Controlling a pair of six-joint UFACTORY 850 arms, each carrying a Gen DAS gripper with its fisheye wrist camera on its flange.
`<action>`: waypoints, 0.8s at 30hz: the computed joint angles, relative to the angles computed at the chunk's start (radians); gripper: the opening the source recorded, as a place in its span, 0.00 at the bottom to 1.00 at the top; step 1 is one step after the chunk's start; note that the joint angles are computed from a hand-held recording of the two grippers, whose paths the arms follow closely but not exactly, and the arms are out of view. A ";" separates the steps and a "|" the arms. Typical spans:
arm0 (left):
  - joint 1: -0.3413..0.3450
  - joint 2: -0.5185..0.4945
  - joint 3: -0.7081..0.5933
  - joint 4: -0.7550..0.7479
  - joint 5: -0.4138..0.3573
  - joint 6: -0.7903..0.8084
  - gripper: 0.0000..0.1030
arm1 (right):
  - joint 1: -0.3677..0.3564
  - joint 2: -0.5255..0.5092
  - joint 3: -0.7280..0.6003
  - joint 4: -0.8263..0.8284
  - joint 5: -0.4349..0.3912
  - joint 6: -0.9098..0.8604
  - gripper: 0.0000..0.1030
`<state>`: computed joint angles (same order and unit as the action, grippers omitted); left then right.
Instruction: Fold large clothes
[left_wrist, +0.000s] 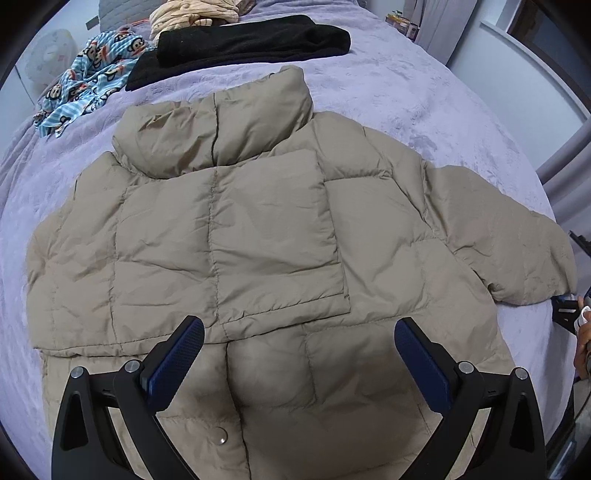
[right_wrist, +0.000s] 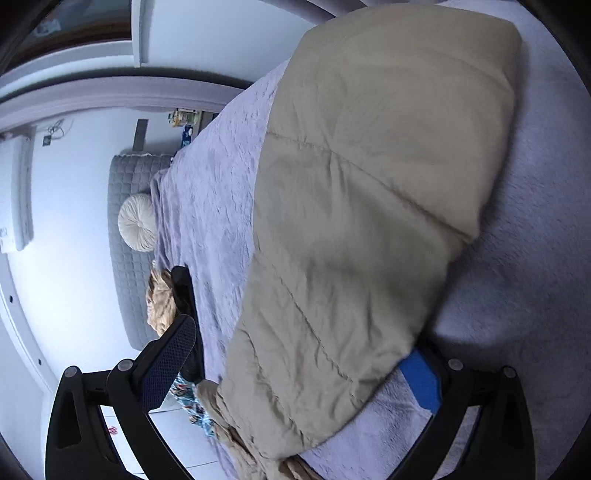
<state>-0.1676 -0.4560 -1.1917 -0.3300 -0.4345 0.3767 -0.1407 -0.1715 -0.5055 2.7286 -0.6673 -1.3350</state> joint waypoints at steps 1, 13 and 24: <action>0.002 0.002 -0.001 -0.003 0.002 -0.003 1.00 | -0.006 -0.015 -0.009 -0.002 -0.019 0.022 0.90; 0.096 0.017 0.001 0.045 0.057 -0.092 1.00 | 0.036 -0.152 -0.174 -0.105 -0.318 0.075 0.12; 0.236 -0.004 0.002 0.090 0.107 -0.113 1.00 | 0.286 -0.348 -0.733 -0.563 -0.064 0.112 0.12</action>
